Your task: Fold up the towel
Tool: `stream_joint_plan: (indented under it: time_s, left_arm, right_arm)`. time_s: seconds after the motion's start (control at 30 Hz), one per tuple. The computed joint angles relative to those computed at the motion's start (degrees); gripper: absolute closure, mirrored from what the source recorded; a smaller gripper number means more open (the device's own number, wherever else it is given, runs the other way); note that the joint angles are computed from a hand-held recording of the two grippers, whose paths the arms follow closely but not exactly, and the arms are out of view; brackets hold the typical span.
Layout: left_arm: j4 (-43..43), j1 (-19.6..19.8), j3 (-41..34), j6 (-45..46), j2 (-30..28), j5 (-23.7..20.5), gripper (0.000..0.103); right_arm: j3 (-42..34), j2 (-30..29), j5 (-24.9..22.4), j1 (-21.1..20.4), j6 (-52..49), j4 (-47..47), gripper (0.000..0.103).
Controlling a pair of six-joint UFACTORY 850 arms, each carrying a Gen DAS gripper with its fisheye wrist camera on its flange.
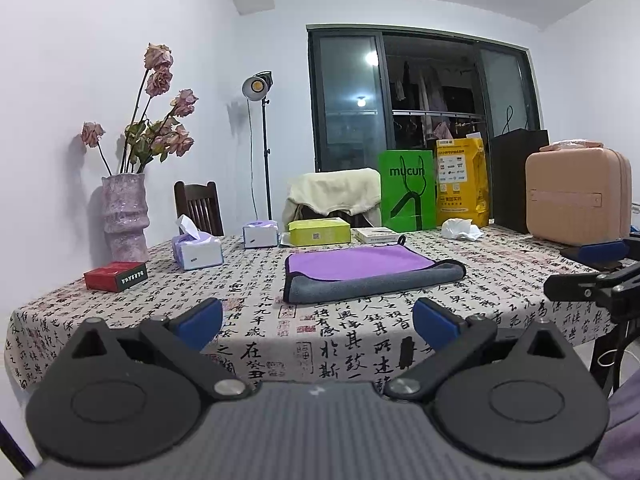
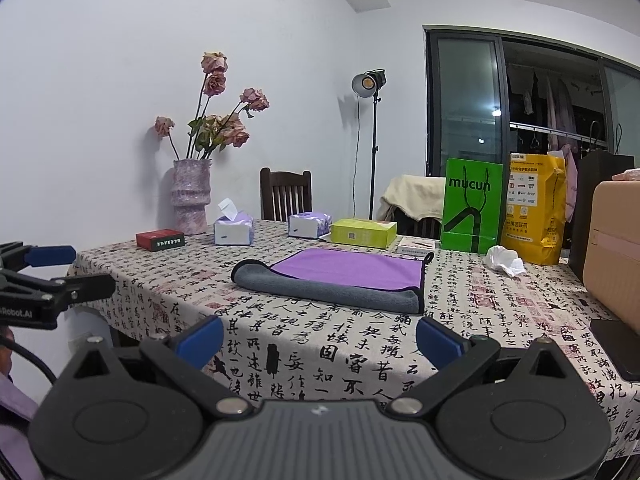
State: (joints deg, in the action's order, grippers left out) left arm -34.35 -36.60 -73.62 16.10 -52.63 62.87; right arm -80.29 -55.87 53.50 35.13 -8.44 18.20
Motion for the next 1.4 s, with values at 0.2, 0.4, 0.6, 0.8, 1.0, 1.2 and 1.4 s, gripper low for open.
stream_joint_plan:
  time_s: [0.2, 0.4, 0.6, 0.8, 1.0, 1.2, 1.4]
  left_arm:
    - [0.12, 0.69, -0.79, 0.82, -0.81, -0.28, 0.0]
    - [1.51, 2.61, -2.06, -0.5, -1.48, -2.66, 0.0]
    - [3.15, 4.22, -3.85, 0.12, -2.68, -3.44, 0.0]
    - [4.32, 5.89, -9.14, 1.14, -5.07, -6.64, 0.0]
    - [4.28, 7.58, -15.6, 1.38, -8.06, -12.2, 0.0]
    - [5.21, 9.29, -20.69, 2.58, -10.74, -16.32, 0.0]
    - [4.37, 10.49, -27.42, 3.29, -14.0, -20.76, 0.0]
  right_arm:
    - [-1.28, -0.96, 0.01, -0.52, 0.61, -0.27, 0.0]
    - [-4.45, -2.67, -2.47, -1.23, 0.72, 1.53, 0.0]
    - [-7.73, -4.61, -3.58, -2.37, 0.92, 3.89, 0.0]
    - [-13.3, -7.32, -7.89, -3.99, -0.39, 5.95, 0.0]
    - [-20.45, -11.04, -12.32, -5.25, -1.7, 6.64, 0.0]
    - [-26.82, -14.38, -16.54, -6.26, -3.02, 6.96, 0.0]
    - [-33.98, -18.05, -21.16, -7.36, -5.41, 7.87, 0.001]
